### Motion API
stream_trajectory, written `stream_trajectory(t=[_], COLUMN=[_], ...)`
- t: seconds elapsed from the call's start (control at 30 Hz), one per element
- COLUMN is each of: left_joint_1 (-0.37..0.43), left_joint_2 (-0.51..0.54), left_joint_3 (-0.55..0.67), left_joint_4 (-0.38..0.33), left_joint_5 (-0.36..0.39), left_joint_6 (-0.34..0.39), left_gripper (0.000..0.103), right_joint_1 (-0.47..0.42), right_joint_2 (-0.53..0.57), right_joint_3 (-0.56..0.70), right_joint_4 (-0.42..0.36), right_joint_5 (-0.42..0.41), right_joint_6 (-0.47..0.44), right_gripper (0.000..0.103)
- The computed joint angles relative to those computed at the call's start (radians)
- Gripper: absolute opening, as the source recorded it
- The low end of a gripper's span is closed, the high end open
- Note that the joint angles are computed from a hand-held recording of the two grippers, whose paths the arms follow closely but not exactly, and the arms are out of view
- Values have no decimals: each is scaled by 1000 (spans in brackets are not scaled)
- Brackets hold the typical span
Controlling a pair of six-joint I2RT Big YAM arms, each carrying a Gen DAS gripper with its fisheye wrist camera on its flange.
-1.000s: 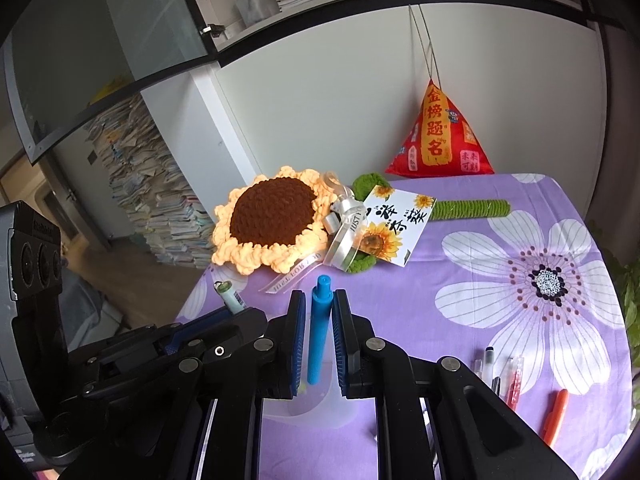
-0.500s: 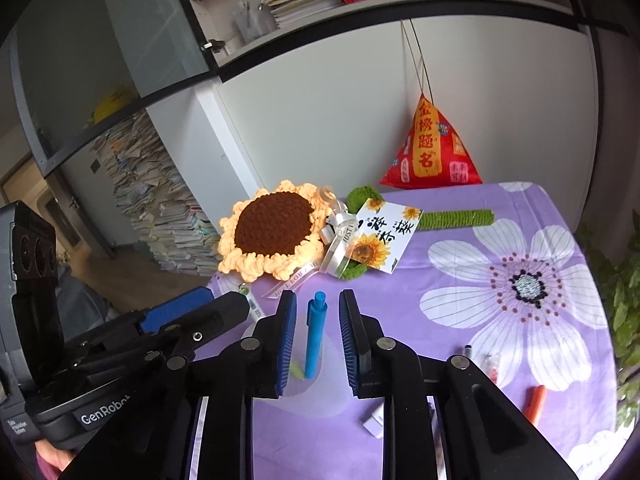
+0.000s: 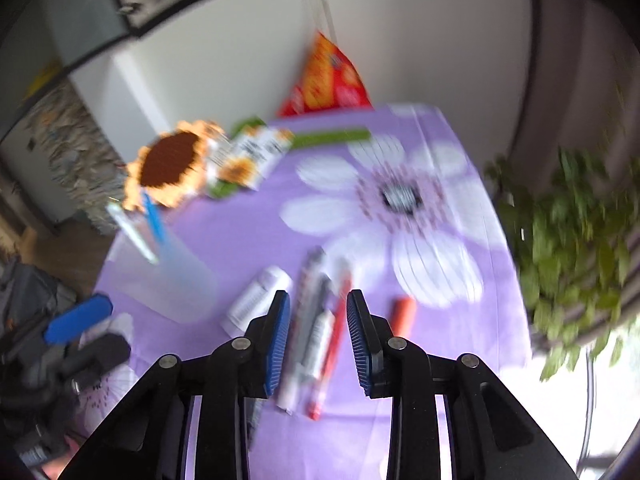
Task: Organize stationery
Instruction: 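Grasp the black marker with left tool while right tool grasps the red pen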
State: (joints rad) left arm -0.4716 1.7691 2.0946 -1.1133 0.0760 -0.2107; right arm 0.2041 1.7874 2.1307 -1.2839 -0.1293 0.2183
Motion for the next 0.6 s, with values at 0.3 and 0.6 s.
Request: stream_trajectory(t=[0.3,0.6], left_joint_1=[-56,-35], left_joint_2=[100,190], left_joint_3=[71,163], left_joint_4=[-133,-189], left_joint_5=[-47,42], left_joint_6=[-18,55], left_gripper=[30,20], right_joint_1=[-45,-56], right_joint_2=[40,139], right_joint_3=[-13,109], right_joint_4=[-27,-91], right_joint_5=[-85,-106], right_joint_6=[13,10], right_gripper=[31,31])
